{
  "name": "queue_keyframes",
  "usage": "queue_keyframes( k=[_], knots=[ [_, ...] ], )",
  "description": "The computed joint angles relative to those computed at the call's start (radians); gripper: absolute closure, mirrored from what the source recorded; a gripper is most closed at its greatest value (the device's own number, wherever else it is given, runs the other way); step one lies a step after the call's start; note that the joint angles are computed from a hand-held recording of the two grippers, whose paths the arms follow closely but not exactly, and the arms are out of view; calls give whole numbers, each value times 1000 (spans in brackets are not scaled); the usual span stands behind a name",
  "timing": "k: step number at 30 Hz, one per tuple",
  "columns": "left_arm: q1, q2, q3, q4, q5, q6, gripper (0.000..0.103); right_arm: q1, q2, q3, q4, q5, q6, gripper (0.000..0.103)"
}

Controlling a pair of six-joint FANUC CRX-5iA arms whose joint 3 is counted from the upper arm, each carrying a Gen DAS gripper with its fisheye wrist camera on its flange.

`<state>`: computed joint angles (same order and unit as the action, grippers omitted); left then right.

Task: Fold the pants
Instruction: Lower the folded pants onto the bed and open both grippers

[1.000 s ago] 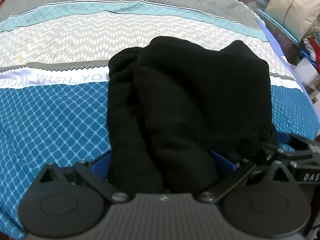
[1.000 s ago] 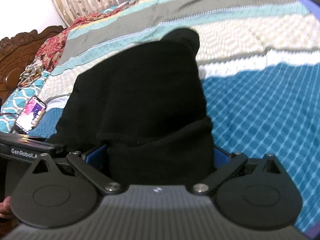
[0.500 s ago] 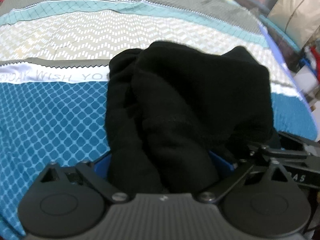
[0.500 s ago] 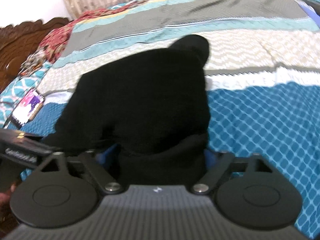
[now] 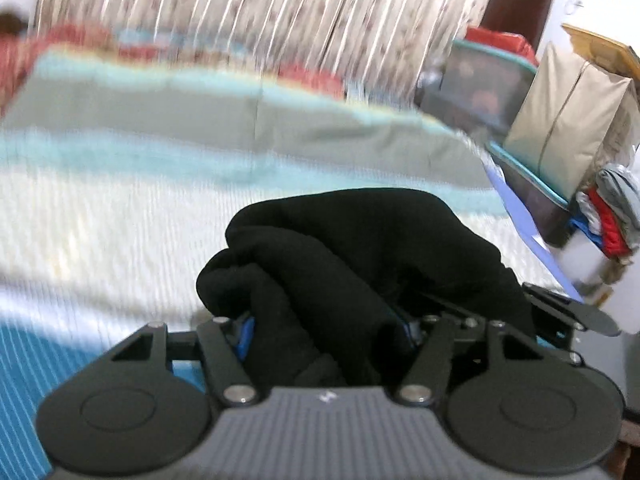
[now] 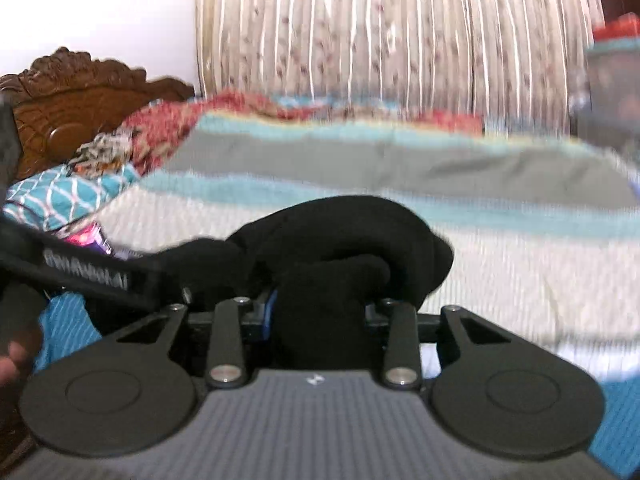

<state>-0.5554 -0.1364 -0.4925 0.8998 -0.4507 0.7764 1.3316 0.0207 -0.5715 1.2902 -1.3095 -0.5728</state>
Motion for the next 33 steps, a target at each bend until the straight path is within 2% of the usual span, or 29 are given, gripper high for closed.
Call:
queue_keyframes(
  k=[4,6,8,9,11,12,13,14,15,16,17,18,20,25,33],
  knots=[
    [-36,103,106,29,115,-27,44,-132,10,-29,185,14,98,65],
    [-51,159,157,39,158,-30,43,-217,2,-55,276,53,98,65],
    [-52,249,245,-19,162,23,43,-290,6,-72,321,89,91,65],
    [-43,293,297,-98,137,100,43,-322,13,-76,320,108,92,64],
    [-23,410,457,-337,24,358,43,-390,18,-79,261,197,61,63],
    [-19,467,542,-461,-48,489,43,-417,23,-68,183,254,70,62],
    [-23,529,646,-590,-140,620,43,-441,29,-42,54,318,121,61],
    [-32,585,729,-704,-223,751,39,-464,44,-20,-62,363,147,60],
    [-41,612,770,-767,-259,829,29,-483,49,-20,-125,394,122,49],
    [-43,613,770,-786,-253,870,27,-486,20,-48,-135,411,43,44],
    [-42,595,734,-781,-213,865,25,-495,-14,-94,-95,442,-51,40],
    [-48,594,739,-801,-215,871,24,-499,-31,-122,-65,455,-106,37],
    [-66,569,738,-877,-235,920,24,-483,-40,-118,-92,437,-109,37],
    [-112,530,801,-1037,-341,999,26,-410,-33,-77,-113,335,-112,35],
    [-172,332,656,-1153,-374,1076,22,-230,-77,-85,-159,174,-229,35]
  ],
)
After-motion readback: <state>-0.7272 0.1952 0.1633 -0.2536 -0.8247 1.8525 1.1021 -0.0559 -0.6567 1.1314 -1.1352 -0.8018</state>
